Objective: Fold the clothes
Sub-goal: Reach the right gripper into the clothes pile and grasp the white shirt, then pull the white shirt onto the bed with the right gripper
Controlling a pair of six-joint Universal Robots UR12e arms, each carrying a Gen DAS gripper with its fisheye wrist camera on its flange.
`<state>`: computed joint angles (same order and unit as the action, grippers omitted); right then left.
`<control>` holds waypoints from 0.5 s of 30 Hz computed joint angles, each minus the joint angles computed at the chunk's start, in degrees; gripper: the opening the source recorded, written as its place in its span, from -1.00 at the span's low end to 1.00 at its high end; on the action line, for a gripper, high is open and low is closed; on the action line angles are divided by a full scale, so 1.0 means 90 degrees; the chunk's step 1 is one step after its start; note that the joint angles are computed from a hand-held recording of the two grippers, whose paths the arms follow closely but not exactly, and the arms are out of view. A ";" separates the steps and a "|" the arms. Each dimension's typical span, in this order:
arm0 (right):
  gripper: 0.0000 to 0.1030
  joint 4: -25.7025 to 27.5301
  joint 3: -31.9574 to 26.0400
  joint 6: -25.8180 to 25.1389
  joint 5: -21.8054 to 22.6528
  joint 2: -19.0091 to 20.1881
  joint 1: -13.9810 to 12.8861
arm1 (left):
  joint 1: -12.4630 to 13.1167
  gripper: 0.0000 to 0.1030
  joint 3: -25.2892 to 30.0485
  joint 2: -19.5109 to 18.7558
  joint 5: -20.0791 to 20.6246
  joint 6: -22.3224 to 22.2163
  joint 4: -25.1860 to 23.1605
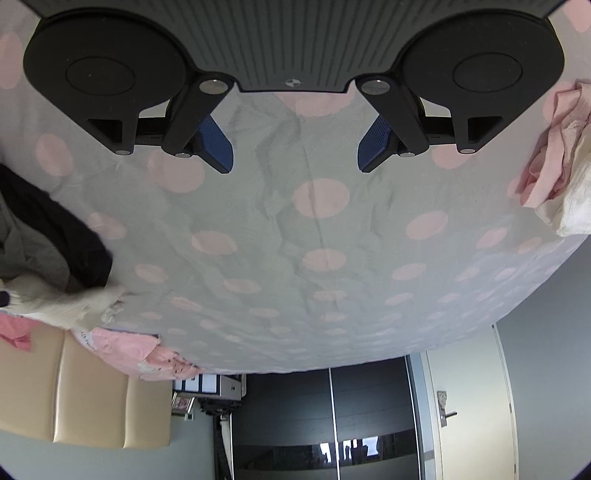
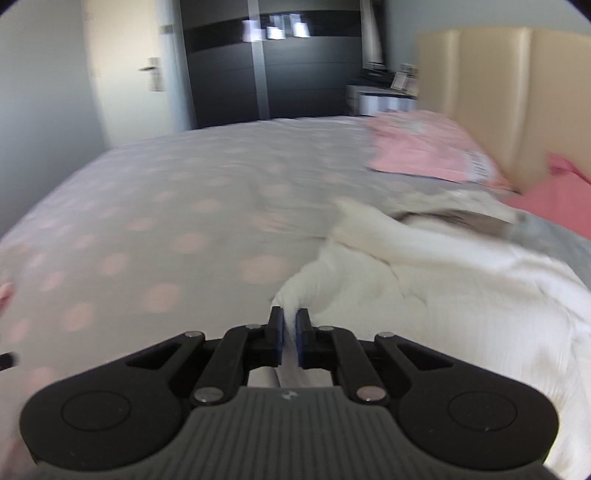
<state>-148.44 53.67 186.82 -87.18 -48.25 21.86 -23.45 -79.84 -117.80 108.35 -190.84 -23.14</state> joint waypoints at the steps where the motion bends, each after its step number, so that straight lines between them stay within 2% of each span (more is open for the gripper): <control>1: -0.85 0.0013 -0.0014 -0.0082 0.0271 -0.0018 0.0060 | -0.0002 0.43 -0.0040 0.0043 -0.0017 0.0011 0.0076; 9: -0.85 0.0422 0.0285 -0.0537 0.2561 -0.0290 0.0480 | 0.0075 0.43 -0.0450 0.0444 -0.0153 -0.0222 0.0605; 12: -0.85 0.0681 0.0431 -0.0869 0.2895 -0.0383 0.0656 | 0.0133 0.43 -0.0560 0.0621 -0.0368 -0.0389 0.0403; 15: -0.85 0.1097 0.0542 -0.1278 0.2824 -0.0459 0.0824 | 0.0200 0.43 -0.0665 0.0782 -0.0711 -0.0559 0.0179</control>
<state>-138.57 58.55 175.31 -61.77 -52.38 29.27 -21.66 -85.83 -110.77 101.96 -195.86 -21.53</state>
